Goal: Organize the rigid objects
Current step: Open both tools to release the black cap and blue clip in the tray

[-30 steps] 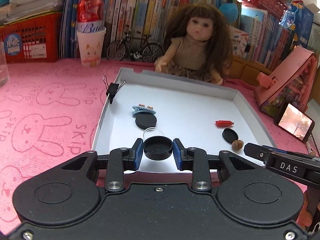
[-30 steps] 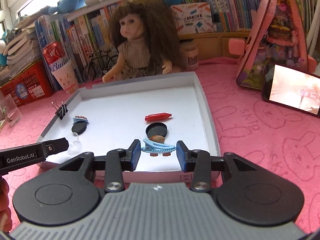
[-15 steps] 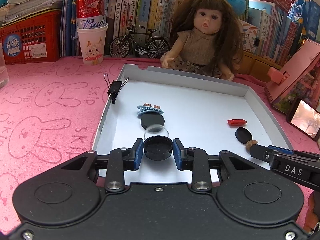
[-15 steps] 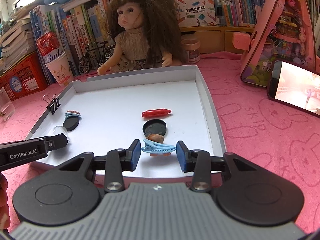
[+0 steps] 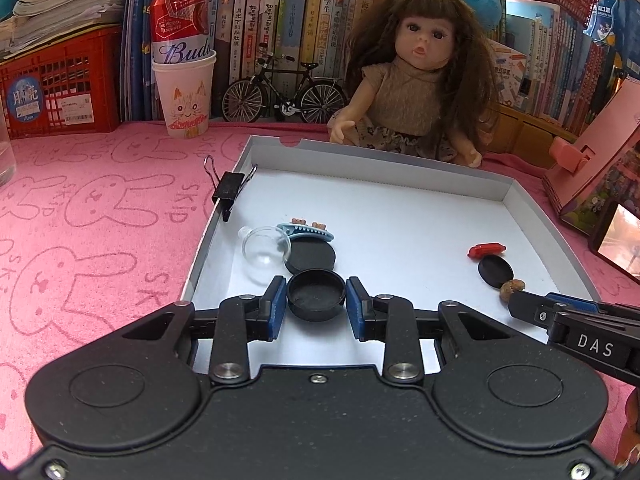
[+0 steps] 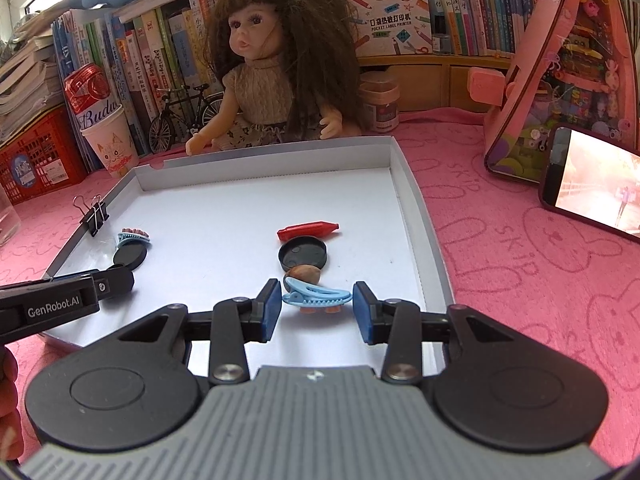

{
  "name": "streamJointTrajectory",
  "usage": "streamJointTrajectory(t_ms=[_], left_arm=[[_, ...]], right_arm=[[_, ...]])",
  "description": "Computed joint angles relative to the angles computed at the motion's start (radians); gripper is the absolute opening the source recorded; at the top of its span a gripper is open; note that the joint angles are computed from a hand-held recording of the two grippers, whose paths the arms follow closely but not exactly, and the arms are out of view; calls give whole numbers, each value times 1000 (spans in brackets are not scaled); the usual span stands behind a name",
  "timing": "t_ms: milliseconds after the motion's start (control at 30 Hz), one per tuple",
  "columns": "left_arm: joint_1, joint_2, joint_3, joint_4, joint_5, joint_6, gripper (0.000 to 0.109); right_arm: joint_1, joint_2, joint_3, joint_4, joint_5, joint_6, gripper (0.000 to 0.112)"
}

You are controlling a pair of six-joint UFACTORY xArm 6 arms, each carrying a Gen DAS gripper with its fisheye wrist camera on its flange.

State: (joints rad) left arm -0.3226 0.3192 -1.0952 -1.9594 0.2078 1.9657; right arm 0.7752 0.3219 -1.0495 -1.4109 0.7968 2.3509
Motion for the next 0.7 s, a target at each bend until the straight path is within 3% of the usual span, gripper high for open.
streamJointTrajectory(t_ms=[533, 700], left_arm=[[-5, 0, -2, -45, -12, 60, 30], [-4, -2, 0, -49, -9, 67, 31]], right_arm=[[0, 4, -1, -3, 0, 3, 49], [3, 4, -3, -4, 4, 2, 58]])
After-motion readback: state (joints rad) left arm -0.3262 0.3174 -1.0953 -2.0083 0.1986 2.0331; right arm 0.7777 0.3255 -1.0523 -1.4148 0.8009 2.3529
